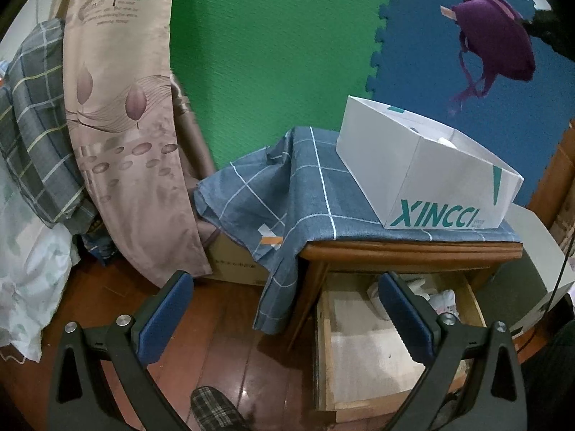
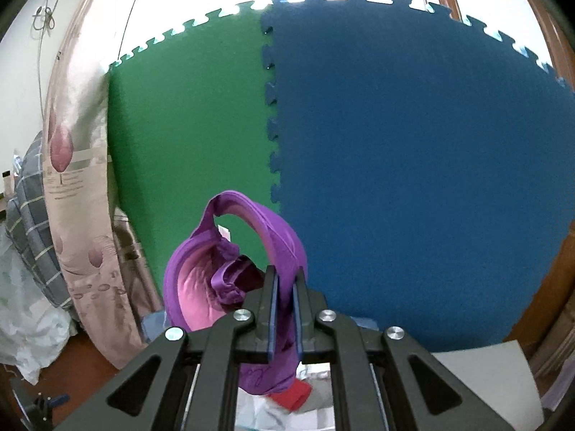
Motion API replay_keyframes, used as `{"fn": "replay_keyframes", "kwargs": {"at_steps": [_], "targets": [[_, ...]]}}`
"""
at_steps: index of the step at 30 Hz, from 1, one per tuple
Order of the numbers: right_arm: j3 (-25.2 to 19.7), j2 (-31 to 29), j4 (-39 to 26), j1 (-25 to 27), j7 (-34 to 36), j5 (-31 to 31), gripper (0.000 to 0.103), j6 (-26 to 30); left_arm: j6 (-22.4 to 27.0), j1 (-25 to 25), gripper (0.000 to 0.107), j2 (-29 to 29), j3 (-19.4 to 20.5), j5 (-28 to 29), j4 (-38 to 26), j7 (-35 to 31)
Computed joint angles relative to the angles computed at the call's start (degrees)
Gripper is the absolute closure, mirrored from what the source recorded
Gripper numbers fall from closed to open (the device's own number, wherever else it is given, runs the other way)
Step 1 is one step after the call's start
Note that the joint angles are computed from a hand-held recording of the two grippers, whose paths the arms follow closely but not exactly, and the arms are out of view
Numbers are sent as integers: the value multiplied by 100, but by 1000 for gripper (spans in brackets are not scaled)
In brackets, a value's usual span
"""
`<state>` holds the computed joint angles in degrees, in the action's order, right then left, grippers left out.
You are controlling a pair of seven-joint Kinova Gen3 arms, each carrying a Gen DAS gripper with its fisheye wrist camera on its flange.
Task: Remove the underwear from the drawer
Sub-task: 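Lift the purple bra with the right gripper over the white box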
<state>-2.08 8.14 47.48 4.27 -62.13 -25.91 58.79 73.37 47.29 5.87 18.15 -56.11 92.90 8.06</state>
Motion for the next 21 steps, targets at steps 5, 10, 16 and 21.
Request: {"fn": "replay_keyframes", "kwargs": {"at_steps": [5,10,16,21], "targets": [[2,164,-159,-144,-357,325,96,38,10,1,6,28,-14,27,-28,-69],[7,206,101,-276,-557,699,96,-133,-2,9,6,65,-39,65,-58,-142],[22,352,280,-402,-759,1117,96,-222,-27,16,6,96,-78,138,-98,-237],[31,465,349,-448,-882,1331,96,-278,-106,6,6,83,-84,154,-88,-291]]}}
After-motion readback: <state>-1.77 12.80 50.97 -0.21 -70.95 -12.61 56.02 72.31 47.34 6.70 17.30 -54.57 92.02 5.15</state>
